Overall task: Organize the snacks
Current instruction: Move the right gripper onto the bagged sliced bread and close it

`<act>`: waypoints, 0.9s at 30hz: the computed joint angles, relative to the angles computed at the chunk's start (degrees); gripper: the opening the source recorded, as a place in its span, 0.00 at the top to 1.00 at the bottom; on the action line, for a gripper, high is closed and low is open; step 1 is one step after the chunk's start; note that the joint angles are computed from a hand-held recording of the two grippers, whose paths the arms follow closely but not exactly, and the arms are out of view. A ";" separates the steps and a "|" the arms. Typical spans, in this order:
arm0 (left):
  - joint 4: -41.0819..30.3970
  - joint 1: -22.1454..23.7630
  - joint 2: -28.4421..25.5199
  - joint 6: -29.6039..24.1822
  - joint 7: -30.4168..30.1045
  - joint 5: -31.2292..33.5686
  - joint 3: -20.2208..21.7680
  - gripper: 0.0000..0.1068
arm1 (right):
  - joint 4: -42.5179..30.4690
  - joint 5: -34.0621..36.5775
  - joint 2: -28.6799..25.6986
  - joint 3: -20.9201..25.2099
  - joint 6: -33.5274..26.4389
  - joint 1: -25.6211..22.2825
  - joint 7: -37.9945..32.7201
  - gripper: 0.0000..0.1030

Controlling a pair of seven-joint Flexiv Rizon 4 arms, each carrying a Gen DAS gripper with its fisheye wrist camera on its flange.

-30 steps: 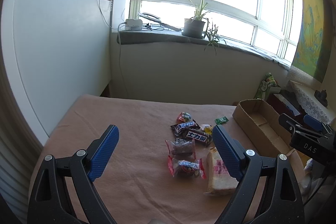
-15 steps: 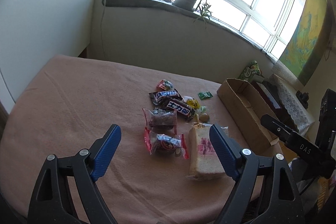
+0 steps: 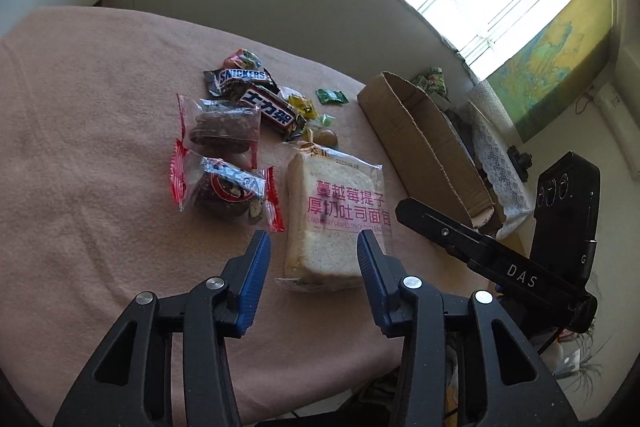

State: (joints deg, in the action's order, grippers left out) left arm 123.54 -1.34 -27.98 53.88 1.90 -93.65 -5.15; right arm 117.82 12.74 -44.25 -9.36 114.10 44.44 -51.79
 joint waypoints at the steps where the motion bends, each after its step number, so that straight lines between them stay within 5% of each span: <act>1: 0.04 0.09 -0.17 -0.59 -0.40 1.08 -0.03 0.66 | -0.15 -0.66 -0.06 0.86 -0.02 -0.89 -0.07 0.37; 8: -2.06 0.24 -3.02 0.62 -2.87 3.90 -1.06 0.68 | -1.64 -6.62 -1.35 9.47 0.30 -10.14 1.45 0.46; 27: -3.92 2.39 -5.36 0.68 -2.85 8.61 -3.42 0.65 | -5.42 -14.75 -4.31 14.19 -2.90 -16.83 5.64 0.49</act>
State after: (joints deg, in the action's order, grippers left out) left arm 119.62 1.05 -33.35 54.56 -0.96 -85.04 -8.57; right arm 112.41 -2.01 -48.56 4.82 111.20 27.61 -46.15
